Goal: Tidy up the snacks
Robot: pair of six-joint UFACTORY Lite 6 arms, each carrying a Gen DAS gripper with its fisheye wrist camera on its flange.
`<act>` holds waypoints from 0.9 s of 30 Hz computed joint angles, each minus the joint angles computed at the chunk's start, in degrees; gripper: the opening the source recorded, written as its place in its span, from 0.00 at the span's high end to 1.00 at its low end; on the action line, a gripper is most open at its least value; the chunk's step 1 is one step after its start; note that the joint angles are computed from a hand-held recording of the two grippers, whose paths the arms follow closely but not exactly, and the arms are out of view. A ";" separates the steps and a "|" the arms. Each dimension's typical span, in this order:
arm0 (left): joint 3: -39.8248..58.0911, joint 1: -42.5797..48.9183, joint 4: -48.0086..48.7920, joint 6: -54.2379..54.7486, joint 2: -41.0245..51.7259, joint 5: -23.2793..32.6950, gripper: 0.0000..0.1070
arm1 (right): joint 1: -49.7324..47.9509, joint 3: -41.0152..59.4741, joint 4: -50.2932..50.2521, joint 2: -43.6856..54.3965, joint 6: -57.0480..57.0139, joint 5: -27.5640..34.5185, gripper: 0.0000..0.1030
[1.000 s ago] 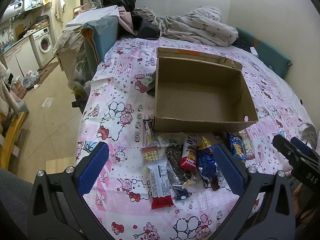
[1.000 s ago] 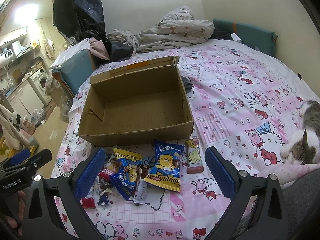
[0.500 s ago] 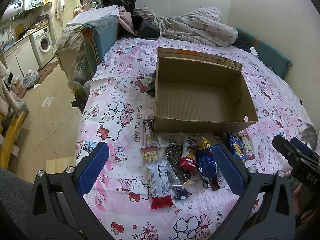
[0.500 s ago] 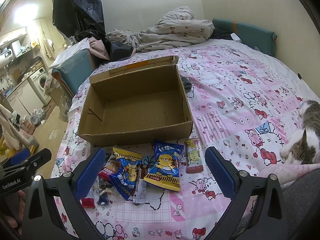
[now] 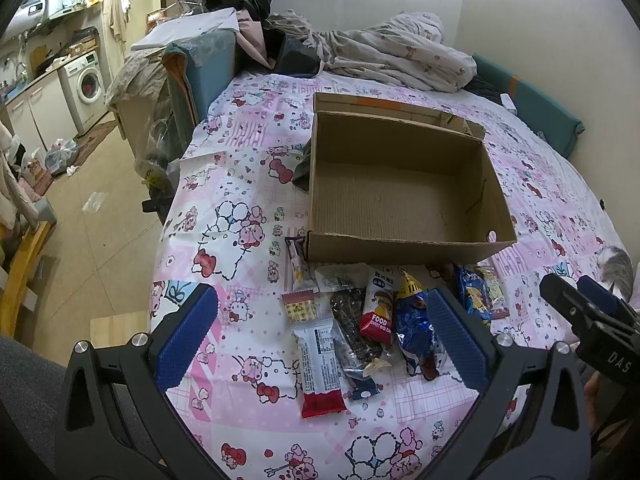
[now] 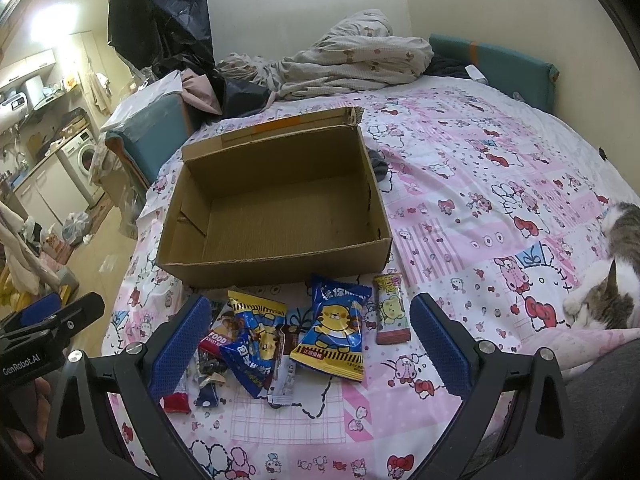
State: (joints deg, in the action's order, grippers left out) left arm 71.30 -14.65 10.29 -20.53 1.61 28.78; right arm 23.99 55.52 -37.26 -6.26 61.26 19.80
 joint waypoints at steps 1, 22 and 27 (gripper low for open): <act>-0.01 -0.01 0.07 -0.18 0.03 0.04 0.04 | -0.10 -0.03 0.13 -0.06 0.07 0.02 0.01; 22.16 6.73 -9.77 7.34 19.17 15.81 0.04 | -18.08 17.78 51.61 16.61 -50.15 9.01 0.01; 25.38 7.91 -13.85 8.84 26.02 20.23 0.20 | -20.06 19.83 59.01 20.94 -57.66 9.94 0.01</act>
State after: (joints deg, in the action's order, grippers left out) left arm 96.67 -6.74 -3.56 -11.69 27.64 49.02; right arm 3.93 75.35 21.76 14.67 3.59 29.73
